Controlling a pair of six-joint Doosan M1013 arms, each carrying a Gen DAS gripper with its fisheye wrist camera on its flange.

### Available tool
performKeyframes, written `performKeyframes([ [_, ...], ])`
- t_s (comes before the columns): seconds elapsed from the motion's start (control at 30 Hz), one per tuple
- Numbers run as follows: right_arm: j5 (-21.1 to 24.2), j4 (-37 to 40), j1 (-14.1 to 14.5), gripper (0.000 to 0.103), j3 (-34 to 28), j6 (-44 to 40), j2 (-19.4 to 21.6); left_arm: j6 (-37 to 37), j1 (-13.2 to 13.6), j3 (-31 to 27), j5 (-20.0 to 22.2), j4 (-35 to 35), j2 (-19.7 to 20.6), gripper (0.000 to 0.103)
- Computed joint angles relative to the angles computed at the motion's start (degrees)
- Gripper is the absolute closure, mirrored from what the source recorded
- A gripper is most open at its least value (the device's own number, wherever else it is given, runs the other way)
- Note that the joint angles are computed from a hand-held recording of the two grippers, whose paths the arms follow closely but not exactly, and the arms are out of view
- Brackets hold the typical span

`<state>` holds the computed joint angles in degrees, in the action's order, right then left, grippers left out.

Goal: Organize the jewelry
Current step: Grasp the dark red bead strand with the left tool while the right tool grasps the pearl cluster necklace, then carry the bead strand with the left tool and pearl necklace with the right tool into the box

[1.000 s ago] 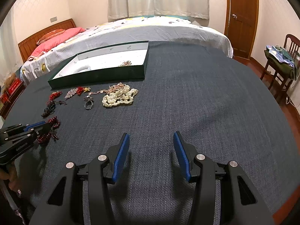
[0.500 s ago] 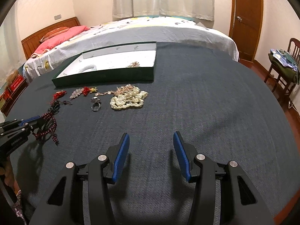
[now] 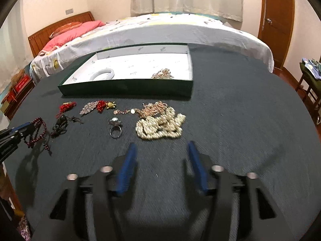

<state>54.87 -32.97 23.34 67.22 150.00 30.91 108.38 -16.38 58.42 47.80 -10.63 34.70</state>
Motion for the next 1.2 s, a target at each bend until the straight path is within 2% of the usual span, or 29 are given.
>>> performKeyframes([
  [0.2,1.5,2.3,-1.2,0.035,-3.3,-3.1,2.5,-1.9,0.3,-3.2,1.4,1.0,2.2,0.092],
  [0.43,1.7,3.4,-1.8,0.035,-4.5,-4.4,3.5,-2.7,0.3,-5.4,2.7,1.3,3.7,0.092],
  [0.5,1.1,3.3,-1.9,0.041,-4.0,-4.0,3.2,-2.8,0.2,-5.8,2.9,1.4,4.0,0.092],
  [0.53,1.2,2.9,-1.8,0.051,-3.9,-3.9,3.2,-2.9,0.2,-5.9,3.0,1.4,4.0,0.092],
  [0.6,0.7,2.6,-1.8,0.061,-3.2,-3.8,2.8,-3.0,0.2,-5.8,3.1,1.4,4.1,0.092],
  [0.67,-0.2,2.8,-1.8,0.076,-2.5,-3.5,2.3,-3.0,0.2,-5.7,3.1,1.4,4.0,0.092],
  [0.73,-1.0,3.1,-1.9,0.081,-1.8,-3.2,1.9,-3.0,0.2,-5.6,3.0,1.4,4.0,0.092],
  [1.2,-4.4,0.3,-0.7,0.084,0.9,0.7,-1.2,-1.6,0.3,-3.7,0.5,-0.8,2.1,0.092],
])
